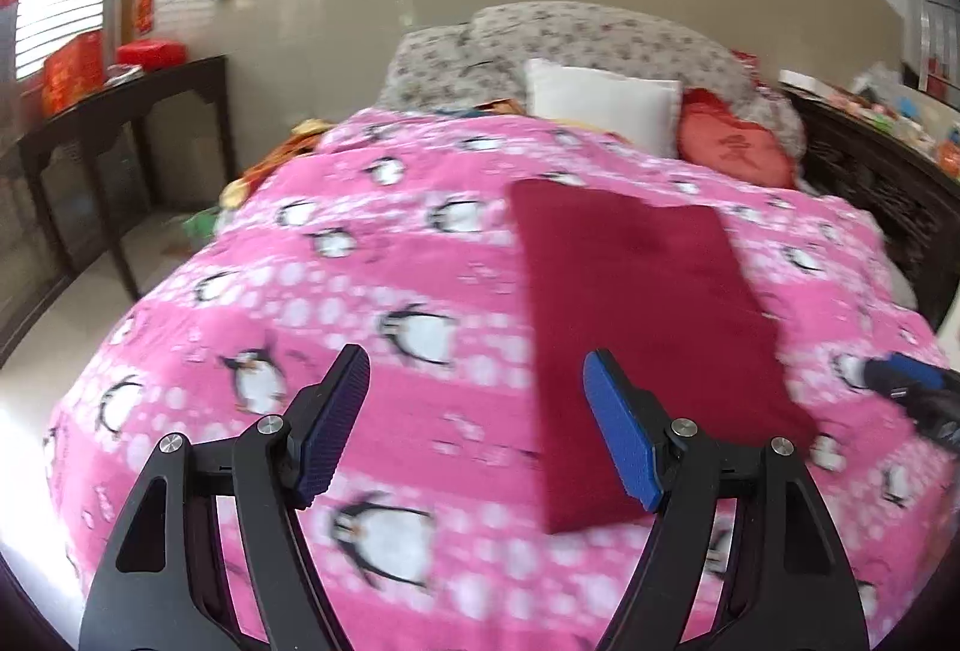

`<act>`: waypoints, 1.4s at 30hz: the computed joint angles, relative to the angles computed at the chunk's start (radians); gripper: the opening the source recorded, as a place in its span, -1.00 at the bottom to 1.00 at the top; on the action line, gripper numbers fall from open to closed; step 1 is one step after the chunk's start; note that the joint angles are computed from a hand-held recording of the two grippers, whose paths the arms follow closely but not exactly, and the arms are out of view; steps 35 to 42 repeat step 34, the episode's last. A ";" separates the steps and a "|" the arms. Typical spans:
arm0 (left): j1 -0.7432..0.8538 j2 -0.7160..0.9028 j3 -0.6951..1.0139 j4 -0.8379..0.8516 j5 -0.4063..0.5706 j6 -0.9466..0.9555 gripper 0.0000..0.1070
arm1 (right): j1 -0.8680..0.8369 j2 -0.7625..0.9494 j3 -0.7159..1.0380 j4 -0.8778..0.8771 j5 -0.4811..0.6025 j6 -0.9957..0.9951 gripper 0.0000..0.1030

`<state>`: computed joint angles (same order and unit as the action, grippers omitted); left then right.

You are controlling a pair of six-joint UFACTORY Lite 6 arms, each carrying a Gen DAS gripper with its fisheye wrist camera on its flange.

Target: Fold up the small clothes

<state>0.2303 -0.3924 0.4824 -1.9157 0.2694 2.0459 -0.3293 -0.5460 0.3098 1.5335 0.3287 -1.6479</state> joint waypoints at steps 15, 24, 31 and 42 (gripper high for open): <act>0.079 0.201 0.105 -0.134 0.032 0.154 0.39 | -0.030 0.173 0.066 0.188 0.040 -0.185 0.17; -0.116 0.053 0.004 -0.382 -0.011 0.362 0.39 | 0.164 0.134 0.041 0.272 -0.039 -0.200 0.17; -0.276 -0.016 -0.029 -0.617 -0.033 0.560 0.39 | 0.187 0.085 0.014 0.226 -0.046 -0.145 0.17; -0.328 -0.007 -0.017 -0.626 -0.059 0.549 0.39 | 0.176 0.062 0.006 0.176 -0.047 -0.108 0.17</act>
